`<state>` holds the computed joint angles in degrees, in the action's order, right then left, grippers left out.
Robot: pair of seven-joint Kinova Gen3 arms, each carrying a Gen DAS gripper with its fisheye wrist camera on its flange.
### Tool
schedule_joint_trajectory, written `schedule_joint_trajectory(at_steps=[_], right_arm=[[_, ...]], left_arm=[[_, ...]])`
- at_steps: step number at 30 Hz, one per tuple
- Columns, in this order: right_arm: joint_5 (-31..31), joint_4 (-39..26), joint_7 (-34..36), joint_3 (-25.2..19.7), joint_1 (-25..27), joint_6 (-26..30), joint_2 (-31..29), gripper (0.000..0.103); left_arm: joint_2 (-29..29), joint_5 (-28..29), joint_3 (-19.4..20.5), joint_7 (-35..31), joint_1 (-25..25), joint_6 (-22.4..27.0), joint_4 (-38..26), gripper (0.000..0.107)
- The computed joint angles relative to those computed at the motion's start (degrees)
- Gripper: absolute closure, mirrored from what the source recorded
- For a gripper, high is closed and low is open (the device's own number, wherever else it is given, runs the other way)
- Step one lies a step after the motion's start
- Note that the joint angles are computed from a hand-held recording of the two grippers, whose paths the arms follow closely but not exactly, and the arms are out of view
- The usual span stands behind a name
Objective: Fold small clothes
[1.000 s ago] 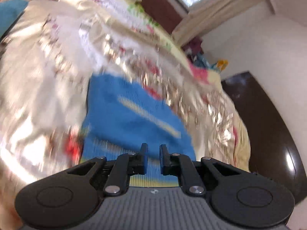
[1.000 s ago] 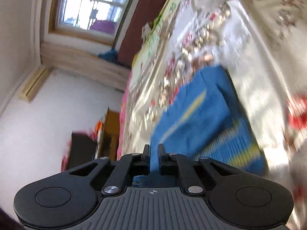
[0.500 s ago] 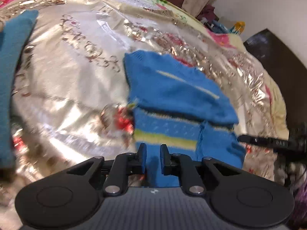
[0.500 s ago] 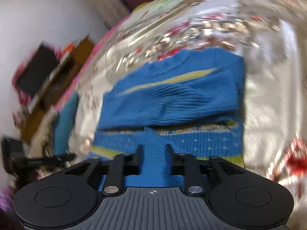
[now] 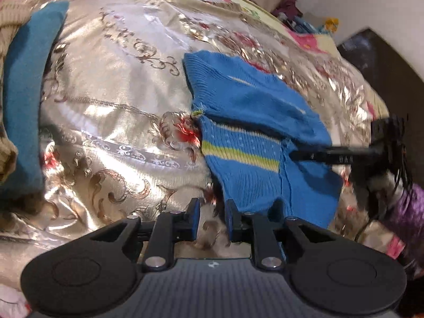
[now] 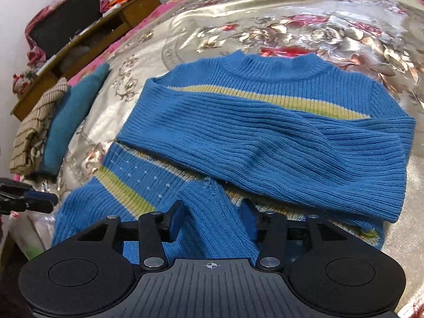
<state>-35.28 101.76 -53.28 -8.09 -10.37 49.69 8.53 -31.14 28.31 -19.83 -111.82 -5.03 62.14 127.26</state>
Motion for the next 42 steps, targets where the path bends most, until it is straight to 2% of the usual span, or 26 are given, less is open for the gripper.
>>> schedule_joint_trajectory(at_steps=[1, 3, 7, 12, 15, 20, 28, 32, 39, 42], right_arm=[[0.28, -0.01, -0.73, 0.08, -0.11, 0.3, -0.24, 0.084], [-0.31, 0.31, -1.93, 0.38, 0.15, 0.9, -0.87, 0.092], [-5.99, 3.06, -0.82, 2.26, 3.0, 1.66, -4.55, 0.093], [-14.62, 6.69, 2.31, 7.55, 7.16, 4.95, -10.4, 0.094], [-14.95, 7.88, 1.17, 10.28, 8.63, 6.07, -13.42, 0.094], [-13.89, 8.89, -0.78, 12.98, 9.68, 7.08, -15.49, 0.094], [-12.98, 10.75, -1.79, 13.87, 9.4, 7.13, -16.68, 0.094], [-12.1, 10.48, -2.75, 14.18, 9.4, 7.43, -16.95, 0.094], [-12.45, 11.23, -2.81, 14.74, 9.4, 7.91, -17.07, 0.094], [-12.89, 11.87, -2.43, 15.09, 9.65, 8.14, -17.02, 0.094]], left_arm=[[-0.29, -1.0, 1.2, -0.06, 0.08, 0.14, -0.52, 0.083], [-0.55, -2.25, 2.81, -0.76, 1.05, 0.17, -1.55, 0.082], [-0.62, -4.25, 6.04, -3.29, 4.15, -0.37, -3.55, 0.076], [0.12, -7.39, 10.33, -4.49, 6.64, -0.89, -5.16, 0.073], [0.17, -10.05, 13.12, -4.5, 7.56, -1.12, -5.68, 0.072], [-0.12, -17.28, 20.07, -5.83, 10.18, -2.88, -6.59, 0.071], [3.66, -21.11, 23.17, -14.2, 17.33, -5.01, -8.28, 0.068], [4.41, -23.75, 24.65, -18.09, 19.0, -3.9, -9.58, 0.067], [4.4, -25.38, 24.68, -23.58, 20.05, -2.84, -11.87, 0.063], [4.79, -26.49, 26.79, -26.49, 21.38, -3.03, -11.37, 0.062]])
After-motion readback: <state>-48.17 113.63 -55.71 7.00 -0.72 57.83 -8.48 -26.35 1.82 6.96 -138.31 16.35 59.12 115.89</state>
